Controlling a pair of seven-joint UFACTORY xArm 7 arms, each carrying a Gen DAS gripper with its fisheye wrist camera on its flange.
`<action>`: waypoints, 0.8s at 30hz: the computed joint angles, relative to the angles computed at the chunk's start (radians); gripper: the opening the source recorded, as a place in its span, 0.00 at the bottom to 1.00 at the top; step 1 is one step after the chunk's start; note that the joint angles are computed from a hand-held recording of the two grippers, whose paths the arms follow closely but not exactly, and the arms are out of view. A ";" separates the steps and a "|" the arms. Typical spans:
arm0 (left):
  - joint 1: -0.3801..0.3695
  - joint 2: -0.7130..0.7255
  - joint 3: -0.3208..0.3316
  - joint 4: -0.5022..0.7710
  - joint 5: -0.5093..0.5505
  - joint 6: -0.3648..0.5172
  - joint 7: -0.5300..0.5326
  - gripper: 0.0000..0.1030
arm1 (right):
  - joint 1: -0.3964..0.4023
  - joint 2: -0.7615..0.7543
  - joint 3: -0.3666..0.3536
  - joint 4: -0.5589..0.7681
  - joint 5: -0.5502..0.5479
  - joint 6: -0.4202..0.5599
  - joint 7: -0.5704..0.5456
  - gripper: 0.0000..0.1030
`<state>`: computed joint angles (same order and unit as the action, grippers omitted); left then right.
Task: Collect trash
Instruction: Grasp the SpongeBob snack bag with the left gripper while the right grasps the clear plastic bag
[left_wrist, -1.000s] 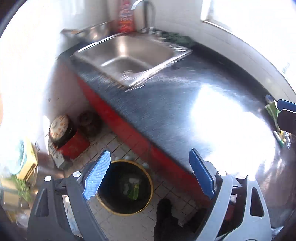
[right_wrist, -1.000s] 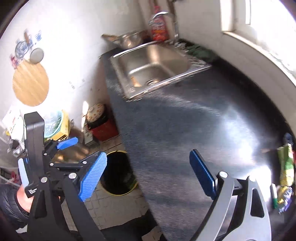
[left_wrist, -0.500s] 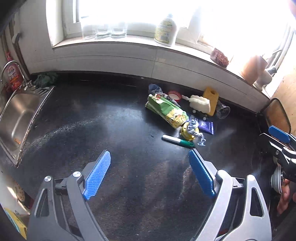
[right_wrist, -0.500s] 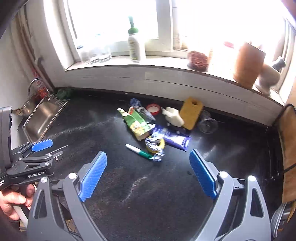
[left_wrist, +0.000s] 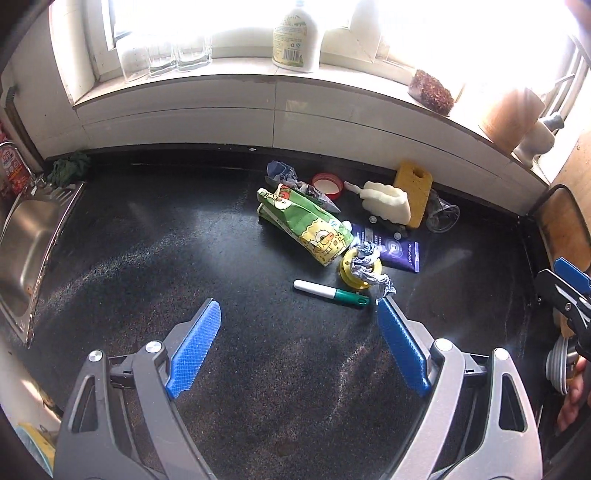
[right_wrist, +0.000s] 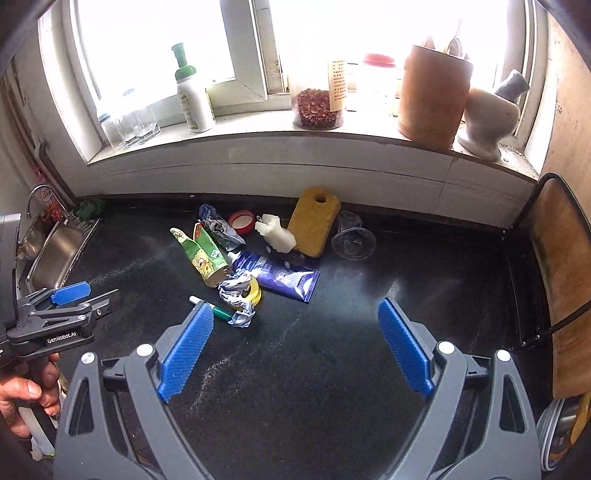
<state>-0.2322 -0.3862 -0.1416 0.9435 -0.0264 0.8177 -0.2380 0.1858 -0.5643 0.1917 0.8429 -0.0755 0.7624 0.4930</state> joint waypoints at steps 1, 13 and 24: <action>0.004 0.021 -0.005 0.010 0.007 -0.005 -0.010 0.82 | -0.003 0.014 -0.008 0.002 -0.001 -0.006 -0.006 0.85; -0.003 0.394 -0.003 0.237 0.104 -0.038 -0.169 0.82 | -0.057 0.319 -0.099 0.096 0.020 -0.127 -0.094 0.85; -0.021 0.590 0.029 0.364 0.029 -0.101 -0.200 0.84 | -0.086 0.634 -0.145 0.270 0.112 -0.156 -0.195 0.85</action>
